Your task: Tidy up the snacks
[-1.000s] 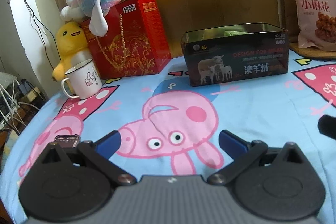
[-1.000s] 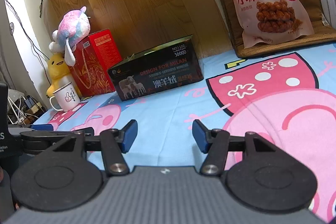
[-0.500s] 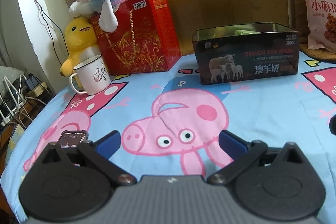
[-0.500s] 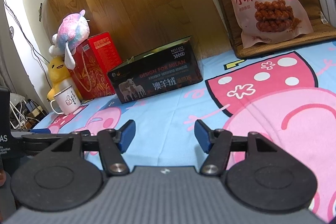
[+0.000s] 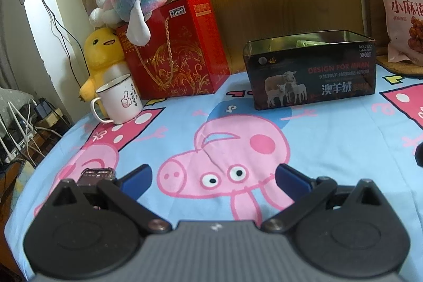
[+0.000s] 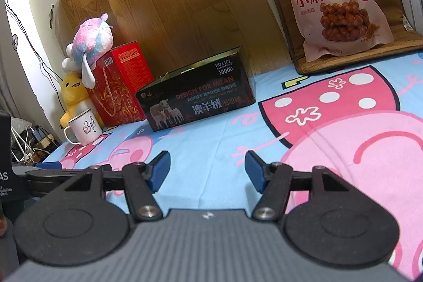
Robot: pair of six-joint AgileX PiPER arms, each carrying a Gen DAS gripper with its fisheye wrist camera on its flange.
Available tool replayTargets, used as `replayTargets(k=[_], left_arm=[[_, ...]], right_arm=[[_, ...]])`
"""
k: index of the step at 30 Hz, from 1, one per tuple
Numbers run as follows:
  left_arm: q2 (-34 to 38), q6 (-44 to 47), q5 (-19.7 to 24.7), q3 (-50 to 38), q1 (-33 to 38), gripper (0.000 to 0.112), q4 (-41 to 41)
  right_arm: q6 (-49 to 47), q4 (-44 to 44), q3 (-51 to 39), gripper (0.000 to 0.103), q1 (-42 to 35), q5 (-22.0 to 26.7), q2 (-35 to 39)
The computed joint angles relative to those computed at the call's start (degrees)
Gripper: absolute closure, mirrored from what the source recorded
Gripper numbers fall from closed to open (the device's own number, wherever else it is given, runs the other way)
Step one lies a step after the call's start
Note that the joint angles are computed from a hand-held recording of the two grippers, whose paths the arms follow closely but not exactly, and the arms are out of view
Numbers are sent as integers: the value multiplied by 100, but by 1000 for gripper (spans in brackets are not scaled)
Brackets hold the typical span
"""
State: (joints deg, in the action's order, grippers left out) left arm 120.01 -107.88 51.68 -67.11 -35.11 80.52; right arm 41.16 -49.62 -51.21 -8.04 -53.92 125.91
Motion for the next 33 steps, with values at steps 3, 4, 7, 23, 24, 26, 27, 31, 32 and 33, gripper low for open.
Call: replayTargets(k=[3,4,7,23,24,26,27,31,32,33], left_arm=[[4,6,52,-7,-9,9,11],[9,8,66,-10,-6,10,11],[10,30,40,-23,23,9,-27],[54,242,-83,-130,-48,9,-144],[51,265,-117,-134,-63,9,-143],[52,295,-137,-139,-98,9,-133],[55,313,-139,-143,-115,9,-131],[47,381,-166,-149,-150,9,-164],[40,395,-168,-148,-157,9,-179],[32,409,-169,-146,-161,9,-192]], right_arm=[[4,-1,-5,38,-1,-5,7],[4,-1,-5,38,-1,-5,7],[37,-39,-11,38,-16,-3,-5],[88,-66,-18,38,-22,-25,-6],[91,-55,-18,38,-10,-20,-10],[92,-63,-22,38,-14,-24,-2],[98,-80,-31,38,-23,-30,8],[83,-69,-24,38,-27,-41,12],[90,-62,-23,38,-18,-37,7],[86,-73,-20,38,-31,-42,10]])
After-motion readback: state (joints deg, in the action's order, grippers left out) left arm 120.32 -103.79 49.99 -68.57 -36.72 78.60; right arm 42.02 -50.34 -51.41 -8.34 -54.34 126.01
